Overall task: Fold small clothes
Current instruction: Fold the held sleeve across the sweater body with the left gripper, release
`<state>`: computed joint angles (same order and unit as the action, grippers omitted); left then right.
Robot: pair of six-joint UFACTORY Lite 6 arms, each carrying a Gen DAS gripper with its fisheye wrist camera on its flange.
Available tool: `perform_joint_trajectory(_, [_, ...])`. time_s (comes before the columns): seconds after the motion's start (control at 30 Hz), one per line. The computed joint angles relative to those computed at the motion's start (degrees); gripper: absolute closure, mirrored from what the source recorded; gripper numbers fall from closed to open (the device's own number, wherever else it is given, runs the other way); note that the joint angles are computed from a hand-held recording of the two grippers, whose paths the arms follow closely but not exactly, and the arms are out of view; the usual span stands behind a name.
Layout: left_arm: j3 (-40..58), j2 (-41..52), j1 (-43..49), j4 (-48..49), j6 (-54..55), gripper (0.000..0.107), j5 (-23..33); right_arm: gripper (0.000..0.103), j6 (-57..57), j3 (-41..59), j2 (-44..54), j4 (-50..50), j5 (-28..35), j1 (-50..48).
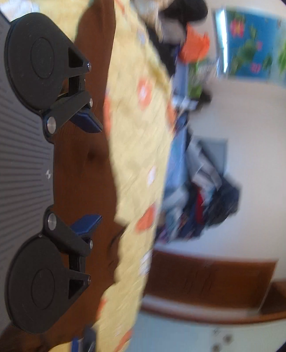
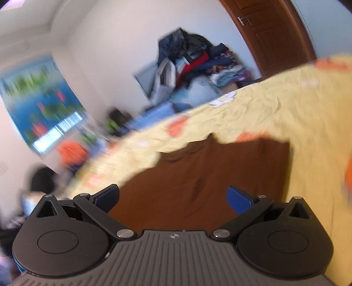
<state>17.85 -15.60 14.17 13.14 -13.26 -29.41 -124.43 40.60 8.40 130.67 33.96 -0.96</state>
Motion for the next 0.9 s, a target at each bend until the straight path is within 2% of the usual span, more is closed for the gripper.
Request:
perform_joint_trajectory(0.07, [7.15, 11.06, -1.58, 8.69, -8.37, 0.025, 3.34, 0.0, -3.33, 9.52, 9.23, 3.9, -9.45, 3.41])
perform_joint_trajectory(0.1, [10.35, 16.66, -1.81, 9.44, -9.58, 0.025, 4.45, 0.0, -8.0, 11.35, 11.98, 7.68, -11.07, 4.25])
perform_joint_trajectory(0.2, [11.13, 22.42, -0.38, 6.87, -3.62, 0.025, -1.25, 0.0, -25.99, 8.92, 12.45, 18.82, -9.48, 6.25])
perform_joint_trajectory(0.27, [11.13, 22.08, 2.33, 13.67, -8.01, 0.025, -1.79, 0.0, -36.06, 6.45, 11.9, 26.46, -8.03, 7.94])
perform_joint_trajectory(0.33, [9.06, 18.9, 7.04, 21.02, -13.96, 0.025, -2.55, 0.0, -37.0, 6.65, 11.8, 27.96, -8.26, 8.22])
perform_joint_trajectory(0.43, [3.47, 13.27, 23.12, 36.52, -23.49, 0.025, -12.04, 0.0, -36.34, 6.47, 11.62, 27.21, -8.01, 7.98])
perform_joint_trajectory(0.5, [4.11, 13.94, 34.44, 40.28, -23.83, 0.024, -15.8, 0.0, -35.98, 6.35, 11.24, 26.8, -8.12, 7.96])
perform_joint_trajectory(0.57, [12.22, 20.77, 43.51, 44.14, -29.81, 0.024, -15.1, 0.0, -35.3, 6.05, 10.93, 26.15, -7.82, 7.75])
perform_joint_trajectory(0.73, [41.59, 43.85, 53.82, 49.4, -59.79, 0.025, -2.02, 0.0, -35.59, 5.54, 10.66, 27.01, -7.37, 7.99])
perform_joint_trajectory(0.8, [49.85, 50.22, 56.41, 57.19, -69.5, 0.026, -4.39, 0.0, -36.13, 5.47, 10.59, 27.72, -7.41, 8.2])
perform_joint_trajectory(0.9, [56.41, 54.87, 55.17, 57.91, -69.39, 0.026, -3.53, 0.0, -36.03, 5.4, 10.56, 27.75, -7.28, 8.18])
